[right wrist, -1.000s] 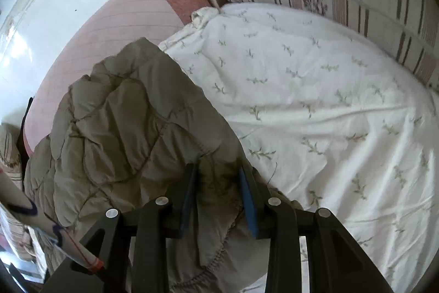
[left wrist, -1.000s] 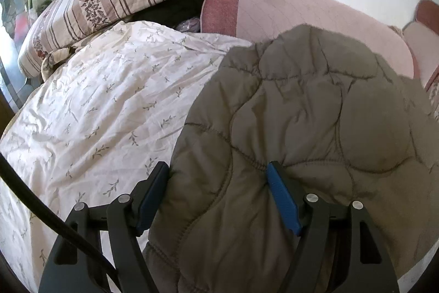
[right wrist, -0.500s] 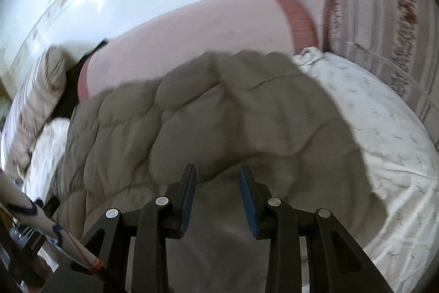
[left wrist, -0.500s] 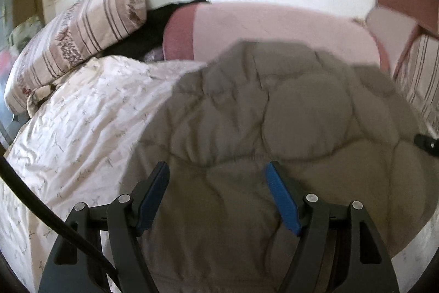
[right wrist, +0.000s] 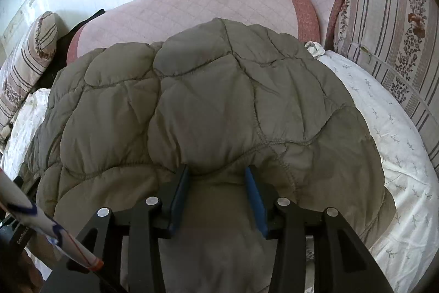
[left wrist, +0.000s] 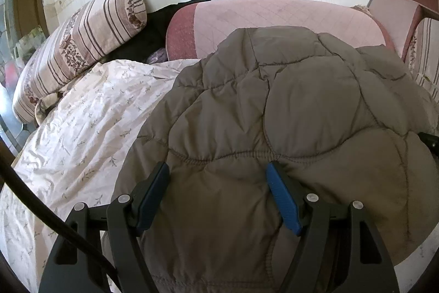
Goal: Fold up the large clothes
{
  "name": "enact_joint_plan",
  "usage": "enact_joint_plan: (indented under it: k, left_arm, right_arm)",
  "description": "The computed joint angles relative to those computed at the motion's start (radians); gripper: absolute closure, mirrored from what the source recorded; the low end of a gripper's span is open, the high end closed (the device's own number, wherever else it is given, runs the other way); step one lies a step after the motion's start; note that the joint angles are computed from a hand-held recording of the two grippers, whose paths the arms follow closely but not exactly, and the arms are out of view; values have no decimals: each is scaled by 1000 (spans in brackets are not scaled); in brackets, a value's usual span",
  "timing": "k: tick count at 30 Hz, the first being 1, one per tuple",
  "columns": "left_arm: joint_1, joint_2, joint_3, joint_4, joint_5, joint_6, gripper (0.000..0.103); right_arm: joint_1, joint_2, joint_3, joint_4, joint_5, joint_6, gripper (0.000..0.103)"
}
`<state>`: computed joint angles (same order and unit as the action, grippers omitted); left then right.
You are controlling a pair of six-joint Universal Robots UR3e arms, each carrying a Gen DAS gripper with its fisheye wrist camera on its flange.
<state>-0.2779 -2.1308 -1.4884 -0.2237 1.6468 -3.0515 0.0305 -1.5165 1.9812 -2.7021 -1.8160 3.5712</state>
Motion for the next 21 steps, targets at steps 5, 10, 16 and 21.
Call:
enact_joint_plan:
  k: [5, 10, 16, 21]
  left_arm:
    - [-3, -6, 2, 7, 5, 0, 30]
    - [-7, -6, -3, 16, 11, 3, 30]
    - [-10, -9, -9, 28, 17, 5, 30]
    - [-11, -11, -9, 31, 18, 6, 30]
  right_arm:
    - [8, 4, -8, 12, -12, -1, 55]
    - [18, 13, -19, 21, -25, 0, 54]
    - [22, 18, -26, 30, -35, -6, 53]
    - [33, 32, -39, 40, -57, -14, 52]
